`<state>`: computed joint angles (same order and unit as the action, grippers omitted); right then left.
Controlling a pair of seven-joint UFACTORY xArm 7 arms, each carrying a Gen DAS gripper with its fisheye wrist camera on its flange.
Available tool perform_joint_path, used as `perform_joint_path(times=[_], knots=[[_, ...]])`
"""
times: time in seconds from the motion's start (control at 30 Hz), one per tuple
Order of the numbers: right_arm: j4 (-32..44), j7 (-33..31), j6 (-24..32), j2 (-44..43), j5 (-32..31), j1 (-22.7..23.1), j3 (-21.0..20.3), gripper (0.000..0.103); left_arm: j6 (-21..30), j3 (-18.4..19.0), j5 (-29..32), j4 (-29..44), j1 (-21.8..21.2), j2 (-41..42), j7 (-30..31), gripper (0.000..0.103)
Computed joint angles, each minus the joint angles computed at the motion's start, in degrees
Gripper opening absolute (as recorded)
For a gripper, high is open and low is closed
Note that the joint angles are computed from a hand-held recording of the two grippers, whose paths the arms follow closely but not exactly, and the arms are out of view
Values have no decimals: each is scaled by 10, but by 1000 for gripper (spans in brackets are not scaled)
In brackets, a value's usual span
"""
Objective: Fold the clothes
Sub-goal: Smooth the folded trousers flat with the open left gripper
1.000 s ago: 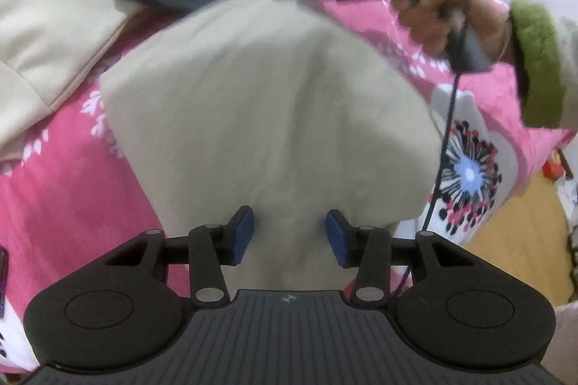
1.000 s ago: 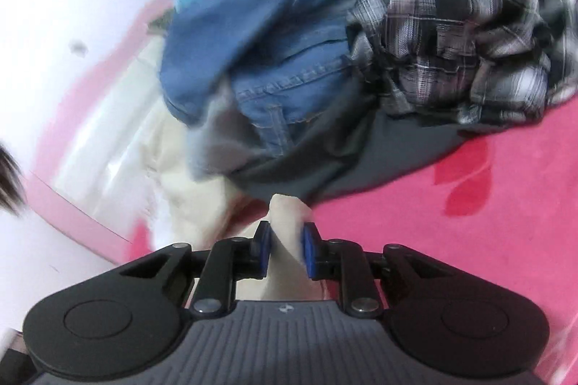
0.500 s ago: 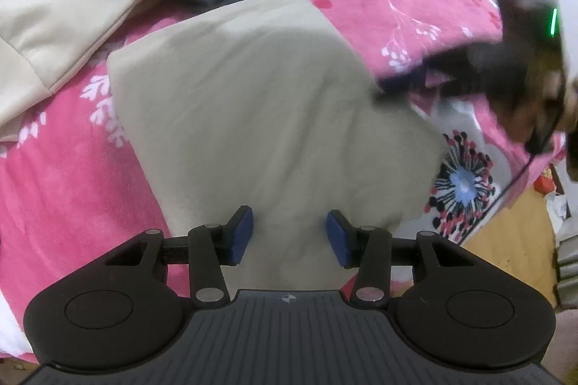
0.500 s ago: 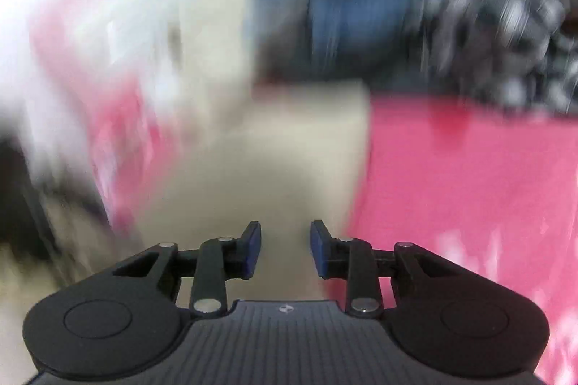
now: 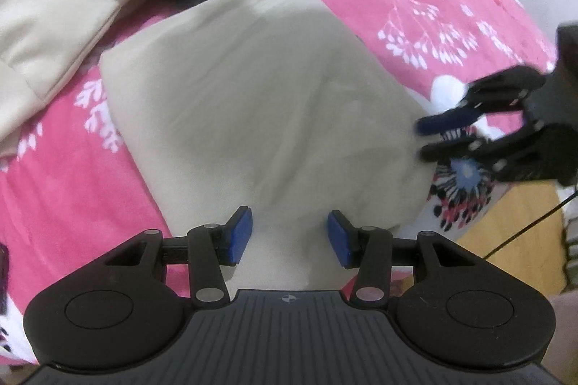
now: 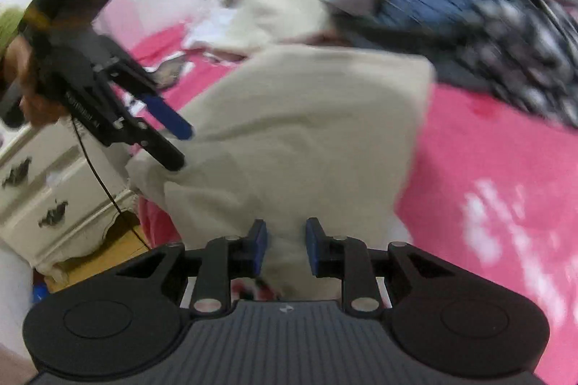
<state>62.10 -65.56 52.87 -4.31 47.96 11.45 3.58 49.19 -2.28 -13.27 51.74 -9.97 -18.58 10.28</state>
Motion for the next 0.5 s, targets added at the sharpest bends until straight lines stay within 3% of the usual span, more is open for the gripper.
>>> perform_joint_path(times=[0.07, 0.2, 0.3, 0.33, 0.4, 0.5], knots=[[6, 36, 2, -16, -34, -11, 11, 24, -6, -1, 3, -2, 2, 1, -7, 47], [18, 13, 18, -19, 26, 21, -10, 23, -14, -7, 11, -7, 5, -1, -33, 48], [-8, 22, -24, -5, -37, 13, 24, 23, -18, -10, 21, -11, 3, -5, -40, 48], [-19, 20, -31, -2, -35, 20, 14, 22, -20, -8, 18, -14, 2, -7, -40, 48], [2, 55, 2, 6, -57, 13, 8, 22, -29, -11, 24, -21, 4, -13, -53, 49], [21, 127, 9, 2, -117, 3, 6, 24, -37, -16, 34, -28, 8, -19, -86, 52]])
